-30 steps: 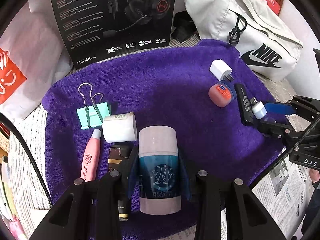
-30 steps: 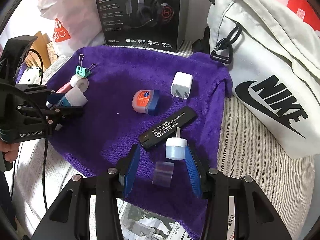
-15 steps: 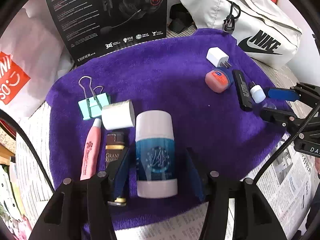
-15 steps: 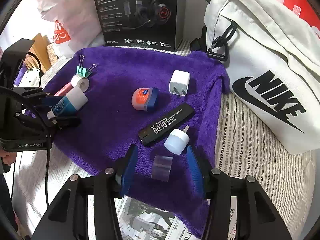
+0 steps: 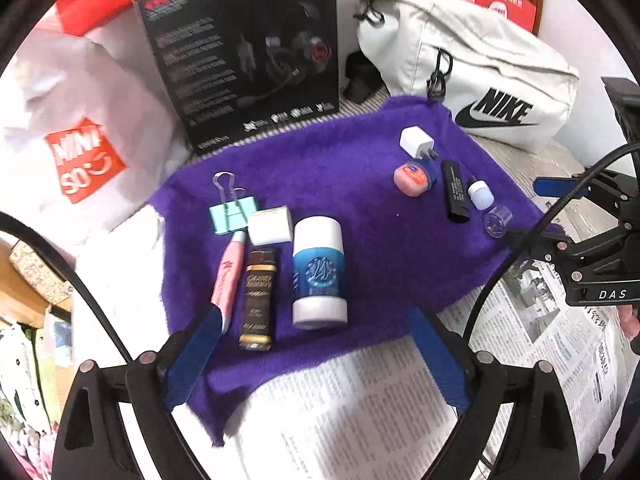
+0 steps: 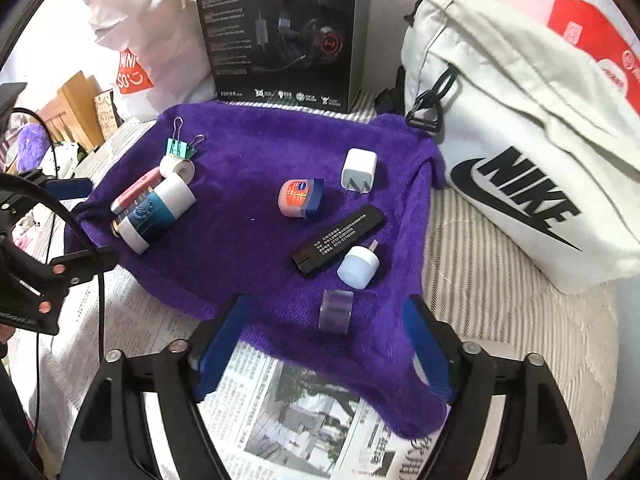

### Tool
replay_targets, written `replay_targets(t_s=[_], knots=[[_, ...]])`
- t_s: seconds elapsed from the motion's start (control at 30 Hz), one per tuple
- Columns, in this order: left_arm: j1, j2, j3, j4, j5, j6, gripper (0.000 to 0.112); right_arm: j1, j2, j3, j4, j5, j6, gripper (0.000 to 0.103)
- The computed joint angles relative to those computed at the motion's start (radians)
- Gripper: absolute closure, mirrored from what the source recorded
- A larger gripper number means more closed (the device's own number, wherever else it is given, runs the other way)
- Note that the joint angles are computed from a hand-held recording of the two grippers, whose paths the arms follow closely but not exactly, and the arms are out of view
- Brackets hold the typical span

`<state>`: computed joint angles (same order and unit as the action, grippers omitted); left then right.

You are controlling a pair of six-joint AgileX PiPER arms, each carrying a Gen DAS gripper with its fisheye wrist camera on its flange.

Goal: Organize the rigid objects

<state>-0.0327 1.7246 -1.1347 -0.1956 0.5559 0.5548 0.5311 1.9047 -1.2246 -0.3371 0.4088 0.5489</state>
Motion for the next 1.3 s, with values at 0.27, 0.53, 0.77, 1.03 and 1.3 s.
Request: replay_targets(t_s=[0.27, 0.53, 0.77, 1.03, 1.3], knots=[[0.066, -0.158, 0.149, -0.069, -0.040, -0.028, 0.010, 0.132, -0.164, 0.166, -0.448, 0.077, 0.546, 0.002], [0.048, -0.300, 0.274, 0.041, -0.070, -0.197, 0.010, 0.246, -0.325, 0.318, -0.539, 0.175, 0.801, 0.000], [0.007, -0.406, 0.350, 0.096, -0.069, -0.283, 0.010, 0.333, -0.396, 0.349, -0.529, 0.250, 0.858, 0.000], [0.023, -0.470, 0.378, 0.083, -0.046, -0.293, 0.010, 0.389, -0.437, 0.342, -0.516, 0.317, 0.876, 0.000], [0.027, -0.494, 0.378, 0.081, -0.024, -0.289, 0.010, 0.403, -0.460, 0.358, -0.521, 0.333, 0.917, 0.000]])
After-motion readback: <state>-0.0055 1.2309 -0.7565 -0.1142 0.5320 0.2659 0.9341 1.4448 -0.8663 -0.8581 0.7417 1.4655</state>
